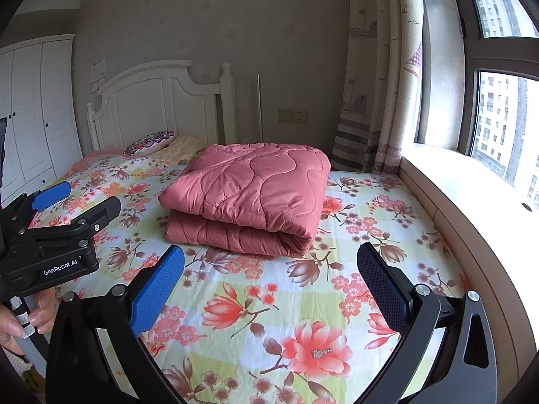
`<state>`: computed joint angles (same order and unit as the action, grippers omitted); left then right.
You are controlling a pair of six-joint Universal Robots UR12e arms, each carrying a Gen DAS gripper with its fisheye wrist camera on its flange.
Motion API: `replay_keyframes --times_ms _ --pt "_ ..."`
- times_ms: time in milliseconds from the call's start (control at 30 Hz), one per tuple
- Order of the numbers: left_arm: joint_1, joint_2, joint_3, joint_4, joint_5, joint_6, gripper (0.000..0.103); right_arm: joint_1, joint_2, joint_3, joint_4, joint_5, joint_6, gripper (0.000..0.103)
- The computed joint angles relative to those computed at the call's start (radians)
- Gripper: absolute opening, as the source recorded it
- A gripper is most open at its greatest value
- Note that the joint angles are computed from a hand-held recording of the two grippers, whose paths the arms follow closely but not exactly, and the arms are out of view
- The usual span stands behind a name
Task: Fold large clothes
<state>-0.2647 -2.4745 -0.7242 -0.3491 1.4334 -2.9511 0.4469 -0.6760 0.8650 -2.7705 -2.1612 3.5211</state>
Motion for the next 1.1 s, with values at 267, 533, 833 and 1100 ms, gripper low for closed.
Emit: replay_keyframes --times_ms 267,533,833,1100 --pt "0.001 0.001 -0.004 0.005 0.000 -0.001 0.101 0.000 0.002 -0.003 0.002 -0.001 0.000 0.099" --pt "0.001 0.001 -0.006 0.011 -0.001 0.002 0.101 0.000 0.002 0.001 -0.005 0.005 -0.007 0.099" --pt "0.003 0.001 -0.006 0.008 -0.009 0.001 0.101 -0.001 0.004 -0.001 -0.001 0.017 -0.007 0.099" --pt "0.008 -0.045 0.085 -0.055 -0.051 0.022 0.101 -0.014 0.031 -0.056 0.077 0.051 0.003 0.099"
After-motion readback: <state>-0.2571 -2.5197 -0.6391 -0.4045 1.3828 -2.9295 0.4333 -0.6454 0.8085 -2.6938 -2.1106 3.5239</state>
